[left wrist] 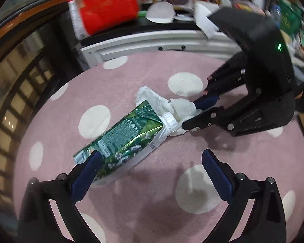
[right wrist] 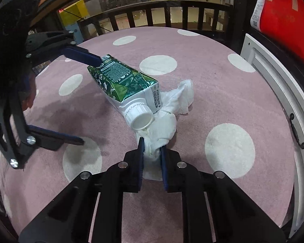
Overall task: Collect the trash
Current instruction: 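Grasp the green juice carton with the left tool while the right tool grasps white tissue, then carry both items to the bin and open the right tool over it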
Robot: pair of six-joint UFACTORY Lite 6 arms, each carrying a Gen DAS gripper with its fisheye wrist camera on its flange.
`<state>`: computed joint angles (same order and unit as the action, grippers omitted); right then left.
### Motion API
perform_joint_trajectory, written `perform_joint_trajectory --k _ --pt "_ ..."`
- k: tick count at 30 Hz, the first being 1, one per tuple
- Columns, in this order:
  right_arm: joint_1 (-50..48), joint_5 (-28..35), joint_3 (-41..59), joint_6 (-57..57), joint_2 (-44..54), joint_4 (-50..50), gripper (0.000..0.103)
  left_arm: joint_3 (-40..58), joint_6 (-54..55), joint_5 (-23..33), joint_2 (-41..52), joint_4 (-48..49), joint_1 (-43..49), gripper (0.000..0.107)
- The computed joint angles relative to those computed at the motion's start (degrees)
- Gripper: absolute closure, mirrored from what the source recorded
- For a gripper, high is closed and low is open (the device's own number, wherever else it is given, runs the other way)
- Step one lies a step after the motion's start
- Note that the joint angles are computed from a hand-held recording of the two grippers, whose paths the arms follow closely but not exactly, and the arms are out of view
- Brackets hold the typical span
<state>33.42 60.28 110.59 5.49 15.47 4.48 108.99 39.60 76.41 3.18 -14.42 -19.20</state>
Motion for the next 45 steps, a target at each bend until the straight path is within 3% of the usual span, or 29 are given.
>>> perform_joint_trajectory --k 4,10,14,17,23,30,36,41,45 --pt "-0.83 -0.16 -0.82 -0.15 -0.63 1.35 0.088 2.18 2.37 -1.22 3.54 5.82 -4.02 0.01" --pt "-1.05 -0.57 -1.25 0.72 -1.22 1.92 0.088 13.63 0.75 0.52 13.0 16.74 -8.19 0.011" --pt "-1.68 -1.63 -4.45 0.65 -3.9 2.3 0.088 11.48 2.98 0.81 13.58 20.87 -9.82 0.021" --pt "-2.84 -2.28 -6.65 0.73 -6.29 2.73 0.088 15.56 2.84 4.29 15.3 17.24 -7.72 0.039" --pt "-4.03 -3.78 -11.82 3.08 -12.32 2.06 0.088 3.62 -4.16 -2.24 5.36 18.39 -7.3 0.053" --pt "-1.85 -3.84 -18.29 7.77 -21.3 -1.62 0.088 -9.01 -18.65 -8.91 -8.39 18.38 -6.67 0.056" --pt "-0.38 -1.95 -23.45 11.1 -30.38 -4.2 0.088 -12.4 -30.82 -7.14 -18.24 17.15 -9.56 0.056" --pt "-0.78 0.63 -28.99 12.92 -39.77 -5.32 0.088 -13.15 -47.53 -8.11 -21.04 19.37 -19.67 0.056" --pt "-5.23 4.2 -32.85 10.88 -47.35 -4.13 0.088 -13.45 -63.85 -9.16 -22.52 26.93 -34.01 0.055"
